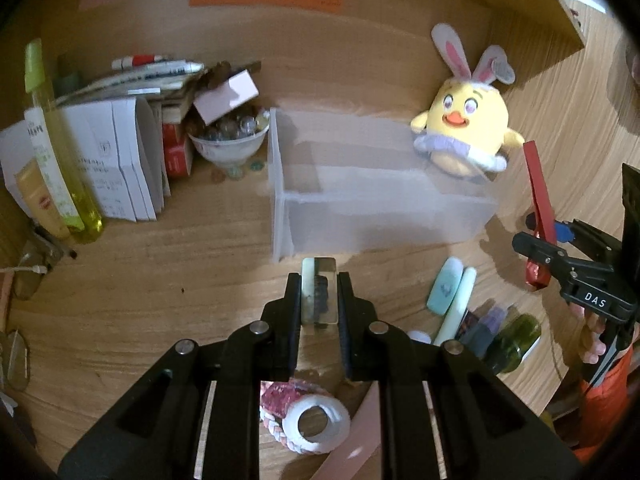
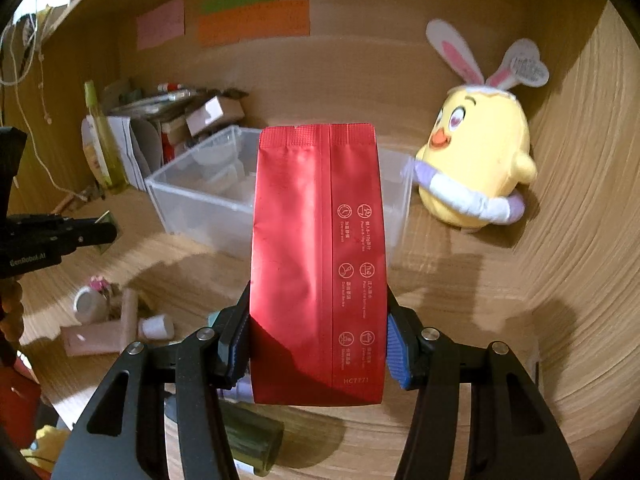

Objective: Organize objects
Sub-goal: 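Carry the red bag into the clear bin and release it while left gripper drops small square item in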

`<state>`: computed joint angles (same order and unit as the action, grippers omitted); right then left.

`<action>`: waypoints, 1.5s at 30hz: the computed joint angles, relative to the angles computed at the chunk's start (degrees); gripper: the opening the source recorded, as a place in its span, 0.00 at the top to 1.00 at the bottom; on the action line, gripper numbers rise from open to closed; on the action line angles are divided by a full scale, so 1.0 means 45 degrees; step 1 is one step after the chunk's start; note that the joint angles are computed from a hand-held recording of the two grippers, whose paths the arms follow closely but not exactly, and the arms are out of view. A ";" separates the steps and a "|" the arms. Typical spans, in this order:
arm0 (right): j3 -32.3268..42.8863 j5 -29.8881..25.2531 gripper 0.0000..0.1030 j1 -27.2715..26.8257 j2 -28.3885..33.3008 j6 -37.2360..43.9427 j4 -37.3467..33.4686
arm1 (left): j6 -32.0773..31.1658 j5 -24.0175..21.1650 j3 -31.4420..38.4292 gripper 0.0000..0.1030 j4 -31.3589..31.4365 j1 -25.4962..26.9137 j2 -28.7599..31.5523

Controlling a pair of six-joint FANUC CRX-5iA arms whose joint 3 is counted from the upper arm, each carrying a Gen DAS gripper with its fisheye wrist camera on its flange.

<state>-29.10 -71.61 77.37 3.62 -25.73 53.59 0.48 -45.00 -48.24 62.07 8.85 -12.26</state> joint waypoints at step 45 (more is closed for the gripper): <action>0.0534 0.2018 0.50 -0.3127 -0.0080 0.1588 0.2168 | -0.0129 0.3549 0.1452 0.85 0.3482 -0.3541 0.0735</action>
